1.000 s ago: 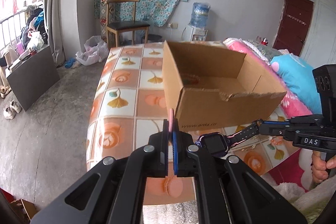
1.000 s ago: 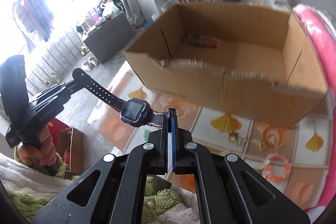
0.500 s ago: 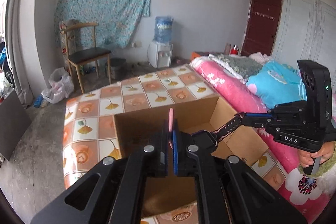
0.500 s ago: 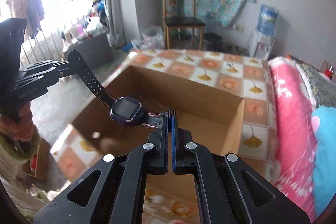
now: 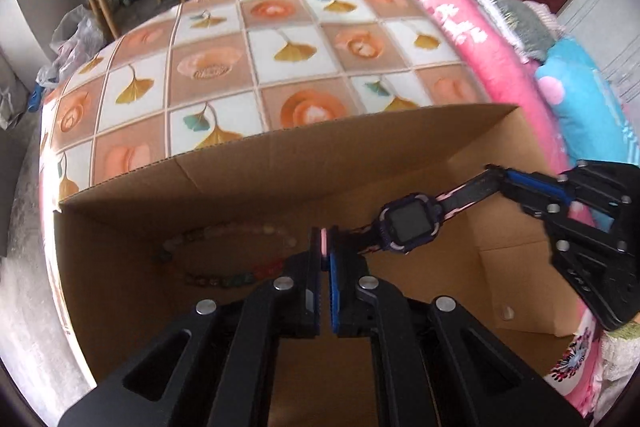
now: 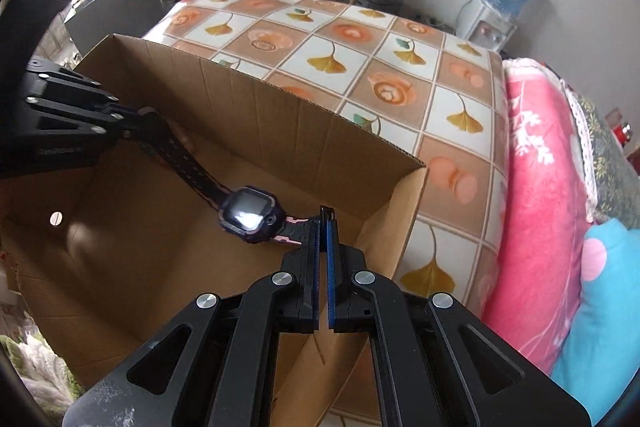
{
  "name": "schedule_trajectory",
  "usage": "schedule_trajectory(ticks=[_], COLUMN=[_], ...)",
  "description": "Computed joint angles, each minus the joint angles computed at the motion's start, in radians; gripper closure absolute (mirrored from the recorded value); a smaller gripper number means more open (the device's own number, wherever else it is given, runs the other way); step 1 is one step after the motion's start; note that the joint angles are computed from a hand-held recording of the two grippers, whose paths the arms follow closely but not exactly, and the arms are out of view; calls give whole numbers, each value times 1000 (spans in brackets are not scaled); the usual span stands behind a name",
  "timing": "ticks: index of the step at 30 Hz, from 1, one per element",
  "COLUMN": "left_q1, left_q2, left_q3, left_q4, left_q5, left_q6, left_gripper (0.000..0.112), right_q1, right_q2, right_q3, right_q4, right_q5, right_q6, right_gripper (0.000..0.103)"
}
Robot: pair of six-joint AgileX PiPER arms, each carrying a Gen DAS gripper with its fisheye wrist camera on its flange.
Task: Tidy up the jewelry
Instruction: 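Open both tools to drop the watch into the box, then withdraw both tools from the box toward the gold charms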
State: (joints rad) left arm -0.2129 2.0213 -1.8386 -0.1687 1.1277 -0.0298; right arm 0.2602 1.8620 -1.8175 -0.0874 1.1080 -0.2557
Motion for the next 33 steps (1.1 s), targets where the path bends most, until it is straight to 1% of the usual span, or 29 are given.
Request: schedule_trajectory(ticks=[1,3,4,6,9,11,15,18,20,22,25,26,27,28,29,30,32,33], left_q1=[1,4,8,18,38,53,80,95,122,163,236,270,312,353,402,453,535,555], left_q2=[18,30,22,0,-34,-66,-174,-268,-351,-449,-625,-693,-763,-826,-893,-956,-1047,-1078], left_q3=[-20,-31,-18,15,44,65,144,216,281,366,522,581,642,701,764,825,923,957], left_q4=[0,8,5,-5,-23,-38,-60,-62,-88,-144,-228,-269,-320,-368,-419,-460,-489,-483], left_q5=[18,37,32,6,-14,-33,-77,-116,-141,-165,-203,-208,-209,-211,-207,-197,-161,-149], left_q6=[-2,-13,-12,-9,-4,1,28,45,67,119,213,260,321,378,440,495,551,561], left_gripper=[108,96,87,85,83,82,74,68,62,57,46,40,38,33,29,27,23,22], right_q1=[3,10,9,-2,-27,-29,-56,-100,-131,-162,-206,-227,-245,-272,-305,-329,-386,-382], right_q2=[-2,-11,-16,-17,-30,-50,-110,-166,-212,-289,-438,-499,-539,-586,-629,-660,-719,-738], right_q3=[0,9,13,10,3,16,43,60,78,130,249,303,338,385,432,472,573,614], right_q4=[-10,-32,-36,-29,24,15,46,121,183,250,342,380,410,457,514,560,676,682], right_q5=[2,-9,-11,-10,2,-16,-46,-53,-53,-73,-130,-151,-160,-167,-162,-154,-109,-90], right_q6=[1,9,11,19,1,22,42,47,44,33,10,0,-5,-22,-45,-63,-124,-126], right_gripper=[102,100,100,100,100,91,85,81,74,63,57,55,53,53,52,51,51,50])
